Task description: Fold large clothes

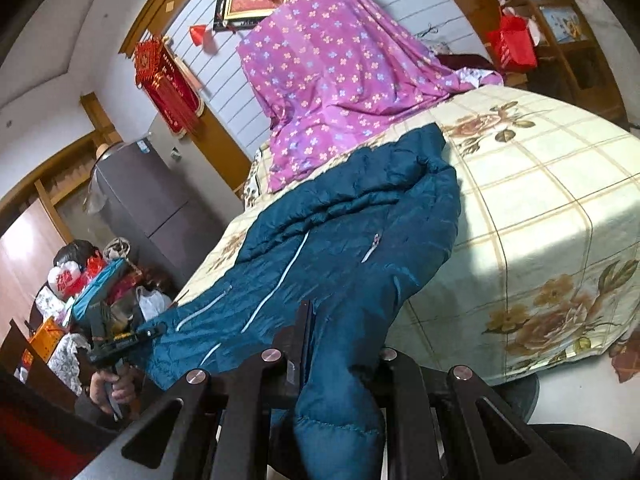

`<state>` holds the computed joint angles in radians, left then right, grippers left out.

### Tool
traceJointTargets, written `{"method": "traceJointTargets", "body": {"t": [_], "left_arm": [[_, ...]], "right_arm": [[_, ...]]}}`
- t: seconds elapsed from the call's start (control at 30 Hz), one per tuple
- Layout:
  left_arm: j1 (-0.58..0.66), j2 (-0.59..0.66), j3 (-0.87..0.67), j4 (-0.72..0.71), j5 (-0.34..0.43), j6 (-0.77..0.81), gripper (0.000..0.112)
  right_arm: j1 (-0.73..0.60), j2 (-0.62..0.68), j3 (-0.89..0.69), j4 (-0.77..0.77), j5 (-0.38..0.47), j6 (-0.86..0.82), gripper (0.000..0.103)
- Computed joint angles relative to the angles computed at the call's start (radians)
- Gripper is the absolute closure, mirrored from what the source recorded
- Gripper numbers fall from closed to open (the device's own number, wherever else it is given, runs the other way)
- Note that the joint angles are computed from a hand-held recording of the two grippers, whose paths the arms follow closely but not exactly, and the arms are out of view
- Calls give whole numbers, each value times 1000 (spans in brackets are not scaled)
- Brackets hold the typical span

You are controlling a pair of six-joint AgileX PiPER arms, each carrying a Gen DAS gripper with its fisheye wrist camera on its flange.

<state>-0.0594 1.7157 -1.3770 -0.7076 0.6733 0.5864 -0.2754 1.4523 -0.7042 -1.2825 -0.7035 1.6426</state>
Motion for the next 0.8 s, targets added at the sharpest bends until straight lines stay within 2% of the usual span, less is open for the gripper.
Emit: {"method": "traceJointTargets", "body": {"t": [0.17,0.23,0.33,0.43,0.63,0.8], "left_arm": [[-2,-4,25,-1,-11,7,103],[-2,-8,33,-5,-19,1,103],[4,-22,55,-52,-35,37,103],[28,-51,83,-161,-40,141,103],[79,-100,80,-323,9,262,103],[74,-27,-67,-331,-10,175,103]], "right_arm": [[45,-20,-33,-108,117,106,89],[48,-30,-31,-113,126,107,89],[49,-56,-9,-72,128,55,89],[51,-87,7,-41,135,16,89],[8,-150,31,8,105,-52,89],[48,-115,-67,113,207,-156,89]]}}
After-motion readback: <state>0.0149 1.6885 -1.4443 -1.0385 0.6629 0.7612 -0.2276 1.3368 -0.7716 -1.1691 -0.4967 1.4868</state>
